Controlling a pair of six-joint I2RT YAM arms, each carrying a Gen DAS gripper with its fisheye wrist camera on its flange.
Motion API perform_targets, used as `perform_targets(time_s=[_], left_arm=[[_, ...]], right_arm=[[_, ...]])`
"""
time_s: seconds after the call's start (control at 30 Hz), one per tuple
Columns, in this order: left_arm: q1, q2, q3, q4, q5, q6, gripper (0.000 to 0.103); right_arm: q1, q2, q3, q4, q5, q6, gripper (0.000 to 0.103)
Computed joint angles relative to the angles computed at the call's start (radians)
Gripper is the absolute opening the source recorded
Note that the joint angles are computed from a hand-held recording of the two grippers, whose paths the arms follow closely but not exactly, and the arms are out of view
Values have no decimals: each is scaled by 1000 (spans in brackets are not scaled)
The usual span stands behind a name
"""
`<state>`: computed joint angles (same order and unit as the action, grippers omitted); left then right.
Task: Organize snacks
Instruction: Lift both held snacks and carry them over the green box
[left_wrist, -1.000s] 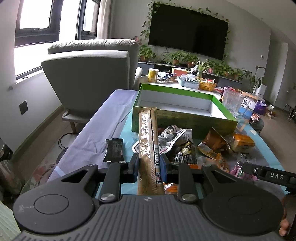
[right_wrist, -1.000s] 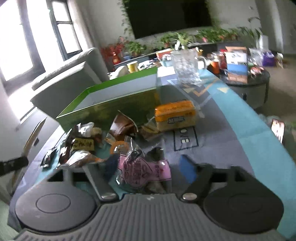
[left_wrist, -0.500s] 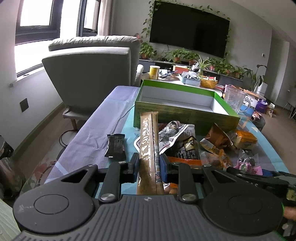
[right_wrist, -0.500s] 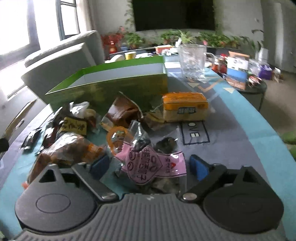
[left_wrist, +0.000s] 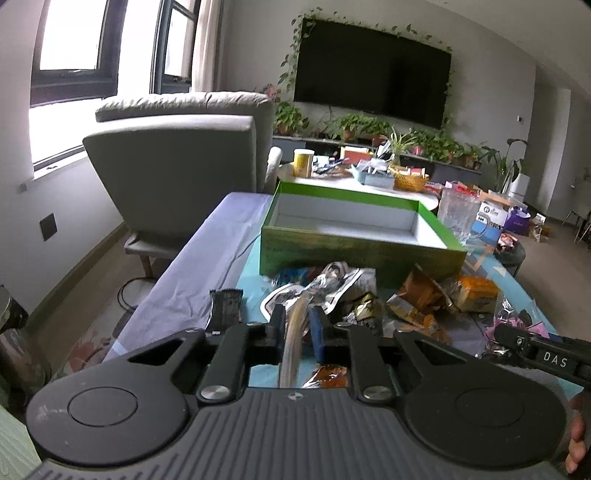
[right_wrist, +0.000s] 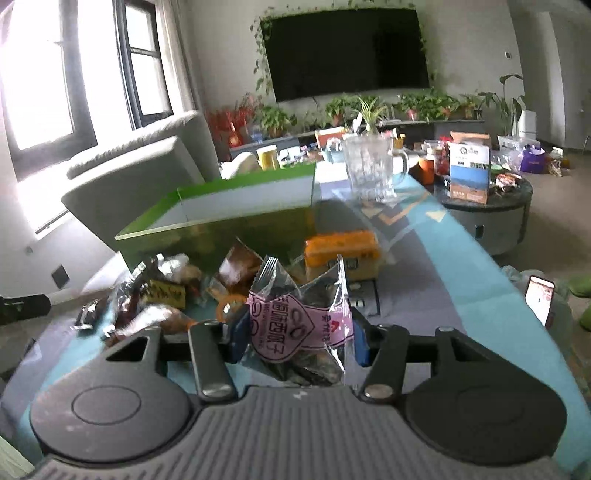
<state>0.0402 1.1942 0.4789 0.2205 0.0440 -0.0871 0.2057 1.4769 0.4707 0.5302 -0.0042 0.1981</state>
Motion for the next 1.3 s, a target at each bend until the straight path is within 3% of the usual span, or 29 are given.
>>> perform_targets(time_s=[0.2, 0.33, 0.37, 0.47, 0.57, 0.6, 0.63, 0.7, 0.77, 0.9, 1.03, 1.3], left_arm=[[20, 47, 29, -22, 35, 25, 15], [36, 148, 56, -48, 48, 20, 47], [29, 176, 62, -45, 25, 21, 48], [-9, 260, 100, -69, -104, 4, 48], [7, 332, 137, -86, -104, -20, 47], [5, 336, 122, -45, -107, -14, 46], [0, 346, 113, -14, -104, 10, 30], [-7, 335, 98, 4, -102, 31, 25], [16, 287, 74, 2, -29, 25, 20], [1, 113, -4, 48, -46, 47, 20], [6, -11, -9, 15, 5, 59, 20], [-31, 87, 104, 6, -9, 48, 21]], right_arm=[[-2, 0, 4, 9, -22, -11, 45], [-11, 24, 16, 2, -39, -10, 45], [-7, 20, 12, 0, -35, -8, 45], [-2, 14, 9, -2, -37, -14, 45], [5, 11, 7, -1, -37, -17, 45], [7, 10, 5, 0, -38, -18, 45], [9, 13, 6, 0, -39, -19, 45], [11, 19, 9, -3, -40, -17, 45], [8, 18, 7, -1, -44, -17, 45], [7, 10, 1, 15, -44, -9, 45], [13, -13, -7, 24, -52, -4, 45], [11, -16, 31, 30, -78, -20, 45]])
